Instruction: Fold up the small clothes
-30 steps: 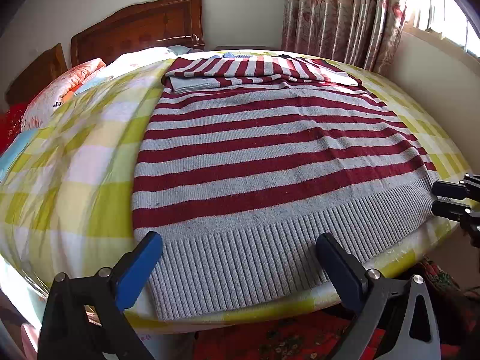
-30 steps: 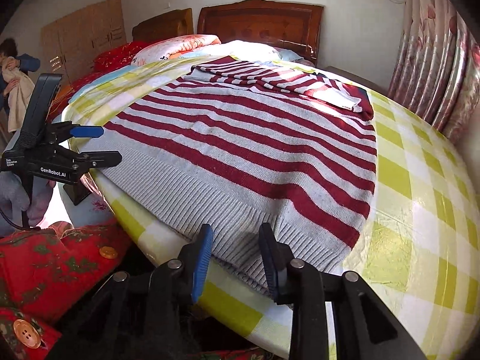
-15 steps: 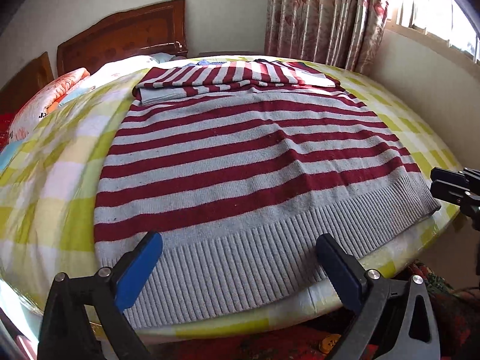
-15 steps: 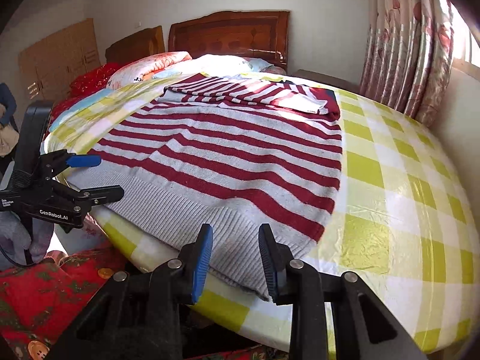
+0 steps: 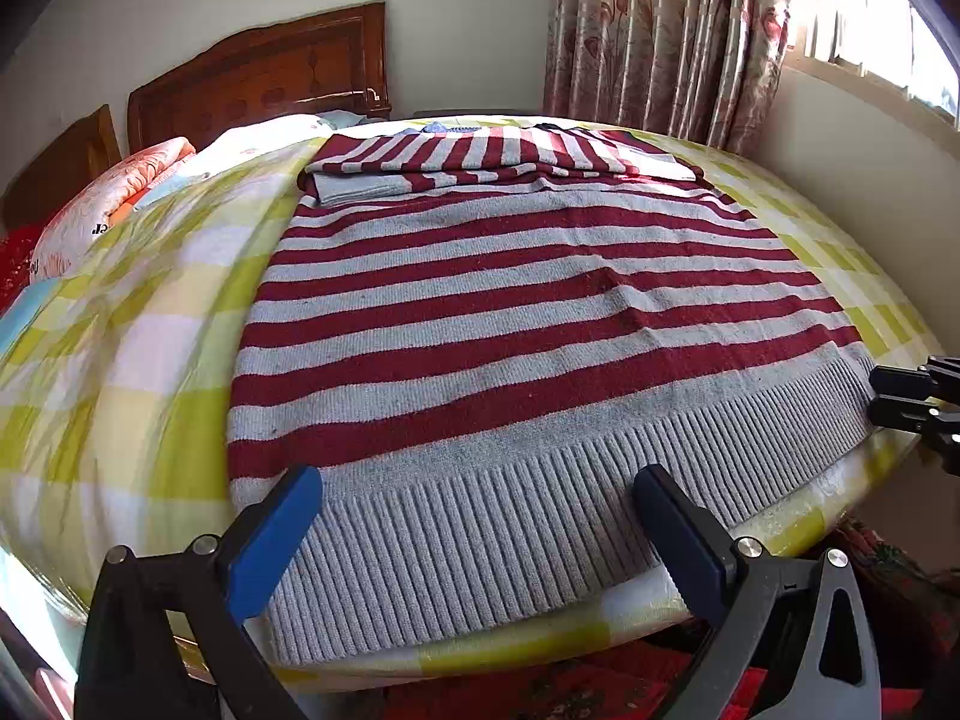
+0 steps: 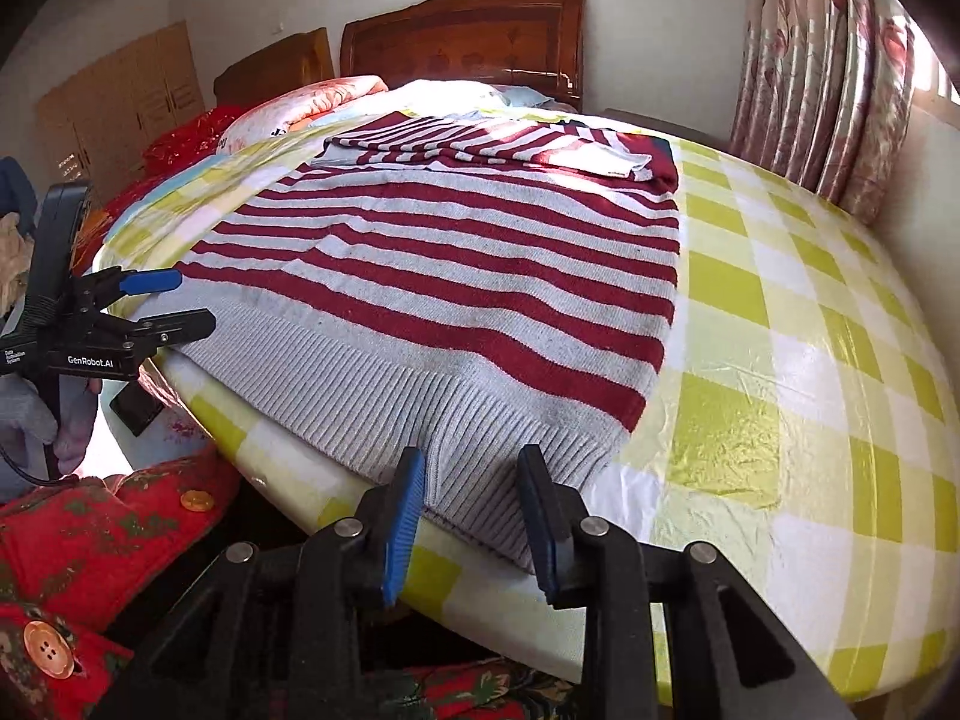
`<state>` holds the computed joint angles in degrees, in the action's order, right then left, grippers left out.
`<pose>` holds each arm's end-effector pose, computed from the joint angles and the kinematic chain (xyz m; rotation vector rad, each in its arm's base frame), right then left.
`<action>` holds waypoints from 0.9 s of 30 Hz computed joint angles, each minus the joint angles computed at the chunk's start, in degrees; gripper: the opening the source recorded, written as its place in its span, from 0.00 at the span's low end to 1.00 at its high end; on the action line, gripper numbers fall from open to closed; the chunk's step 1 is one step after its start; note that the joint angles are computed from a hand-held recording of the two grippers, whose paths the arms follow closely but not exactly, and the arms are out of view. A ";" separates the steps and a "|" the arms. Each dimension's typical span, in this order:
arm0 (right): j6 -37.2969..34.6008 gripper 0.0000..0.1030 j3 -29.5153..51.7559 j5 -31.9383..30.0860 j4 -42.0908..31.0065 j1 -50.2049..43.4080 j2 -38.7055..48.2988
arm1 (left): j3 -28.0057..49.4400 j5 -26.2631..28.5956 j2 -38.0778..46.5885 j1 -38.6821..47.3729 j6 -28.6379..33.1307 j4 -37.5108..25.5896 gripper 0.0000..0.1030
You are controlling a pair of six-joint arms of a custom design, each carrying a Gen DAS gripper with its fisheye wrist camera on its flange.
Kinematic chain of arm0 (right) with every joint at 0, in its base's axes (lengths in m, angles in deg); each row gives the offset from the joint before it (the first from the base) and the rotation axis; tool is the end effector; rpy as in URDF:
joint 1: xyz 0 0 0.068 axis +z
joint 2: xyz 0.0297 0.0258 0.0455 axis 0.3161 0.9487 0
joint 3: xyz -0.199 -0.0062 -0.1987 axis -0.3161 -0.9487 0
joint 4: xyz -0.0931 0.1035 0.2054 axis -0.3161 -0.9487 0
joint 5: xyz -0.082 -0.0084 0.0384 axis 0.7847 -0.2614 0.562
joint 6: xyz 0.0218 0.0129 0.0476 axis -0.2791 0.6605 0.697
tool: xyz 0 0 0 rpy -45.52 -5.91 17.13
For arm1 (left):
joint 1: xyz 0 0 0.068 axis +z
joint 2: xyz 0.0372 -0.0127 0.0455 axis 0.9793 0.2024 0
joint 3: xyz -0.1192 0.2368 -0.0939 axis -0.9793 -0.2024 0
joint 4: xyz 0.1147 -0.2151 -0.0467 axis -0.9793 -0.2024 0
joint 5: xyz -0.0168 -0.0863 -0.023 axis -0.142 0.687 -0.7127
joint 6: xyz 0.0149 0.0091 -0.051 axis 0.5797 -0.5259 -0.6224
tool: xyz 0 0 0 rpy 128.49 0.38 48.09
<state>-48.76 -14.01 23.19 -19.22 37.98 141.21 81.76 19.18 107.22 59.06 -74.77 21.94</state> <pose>0.2874 0.1081 0.1658 -0.6018 2.3815 0.3094 0.2567 -0.0843 0.1620 0.1340 2.3953 -0.0613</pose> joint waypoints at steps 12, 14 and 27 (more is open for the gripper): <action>3.88 0.30 4.26 -1.91 -5.28 -1.34 -1.71 | 4.51 1.61 -2.78 -4.16 -1.00 -5.81 1.00; 5.45 0.30 5.69 3.30 -3.85 1.81 -0.85 | 8.86 -1.55 0.60 -8.36 -0.60 -6.21 1.00; -0.38 0.25 1.43 5.81 0.23 -0.56 1.14 | 0.19 3.84 -2.26 -0.67 1.53 -2.18 1.00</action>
<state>-49.13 -12.58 28.99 -18.99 37.42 142.35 81.96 23.02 104.96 58.38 -73.24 19.77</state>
